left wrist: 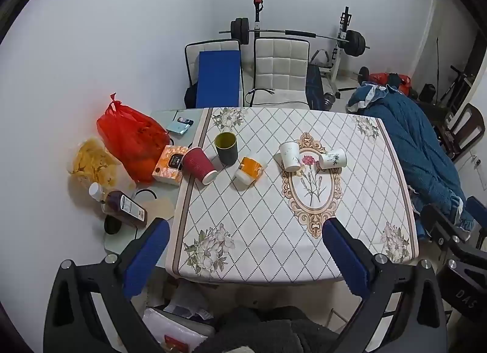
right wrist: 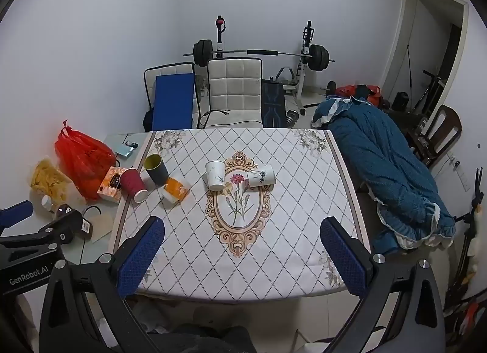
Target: Flip cup upside down
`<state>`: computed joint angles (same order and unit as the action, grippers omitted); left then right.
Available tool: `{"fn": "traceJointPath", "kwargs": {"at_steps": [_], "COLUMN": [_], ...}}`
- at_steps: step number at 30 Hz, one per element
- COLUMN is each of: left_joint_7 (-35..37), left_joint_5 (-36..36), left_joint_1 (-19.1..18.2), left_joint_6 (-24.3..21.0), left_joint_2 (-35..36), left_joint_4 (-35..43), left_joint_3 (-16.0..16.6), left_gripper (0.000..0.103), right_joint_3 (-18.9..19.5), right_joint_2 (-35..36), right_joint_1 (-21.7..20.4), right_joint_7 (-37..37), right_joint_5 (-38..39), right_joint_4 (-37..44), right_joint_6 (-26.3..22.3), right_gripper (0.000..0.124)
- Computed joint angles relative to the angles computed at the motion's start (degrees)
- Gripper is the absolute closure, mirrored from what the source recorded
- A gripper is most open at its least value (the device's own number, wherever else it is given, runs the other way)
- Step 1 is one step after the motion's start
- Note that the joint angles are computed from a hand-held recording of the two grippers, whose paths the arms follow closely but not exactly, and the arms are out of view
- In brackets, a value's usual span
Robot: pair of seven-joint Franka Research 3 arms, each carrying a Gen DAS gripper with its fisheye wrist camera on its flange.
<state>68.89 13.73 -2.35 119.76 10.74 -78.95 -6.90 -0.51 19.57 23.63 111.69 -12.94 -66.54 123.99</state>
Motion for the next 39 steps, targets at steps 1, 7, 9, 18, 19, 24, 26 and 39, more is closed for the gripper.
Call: {"fn": "traceJointPath", "kwargs": {"at_steps": [1,7,9,18,19,24,26,39], "left_joint_7": [0.03,-0.63,-0.33,-0.33,-0.54,-1.16,-1.27,-1.00], "left_joint_5": [0.07,1.37,0.80,0.86,1.20,1.65,1.80,1.42], "left_joint_1": [0.00,-0.40,-0.10,-0.25,-0.51,-0.95,-1.06,-1.09], "left_joint_6": [0.01,0.47,0.98,0.23,-0.25,-0.73,-0.89,-1.74], "left_joint_2": [0.03,-0.23,-0.32,-0.58,-0.40,-0.33,-0.35,0.11], "left_joint_4": [0.01,-0.48,-0.75,-0.02,0.57,1.02,1.20,2.84], "left_joint_3": [0.01,-0.01,0.05,-0.05,-0.14,-0.25,-0.26,-0.21], "left_gripper": [0.000,0.000,0.000,0.000,0.000,0.000,0.000,0.000], "right_joint_3": [-0.11,0.07,0.16,0.52,0.50,0.36,0.39,0.38], "right_joint_2": [-0.44,-0.95,-1.04,-2.90,-1.79,-2.04,-1.95,-1.47], "right_joint_1": [0.11,-0.04,-0.05,-0.47,-0.72,-0.91,-0.91,-0.71], "right_joint_7": [0.07,0.20,0.24,0.85,0.39,0.42,0.47,0.83], "right_joint_5": [-0.52,-0.37,-0.26,-0.54,-0.24,0.25,0.38,0.85], "right_joint_4": [-0.92,-1.54,-1.55,-4.25,-2.34,-2.49,-2.24,-1.61], "right_joint_6": [1.12,1.18,0.96,1.62,1.01,1.06,0.89,0.71], "right_gripper": [0.021,0.021,0.021,0.021,0.021,0.021,0.021,0.021]}}
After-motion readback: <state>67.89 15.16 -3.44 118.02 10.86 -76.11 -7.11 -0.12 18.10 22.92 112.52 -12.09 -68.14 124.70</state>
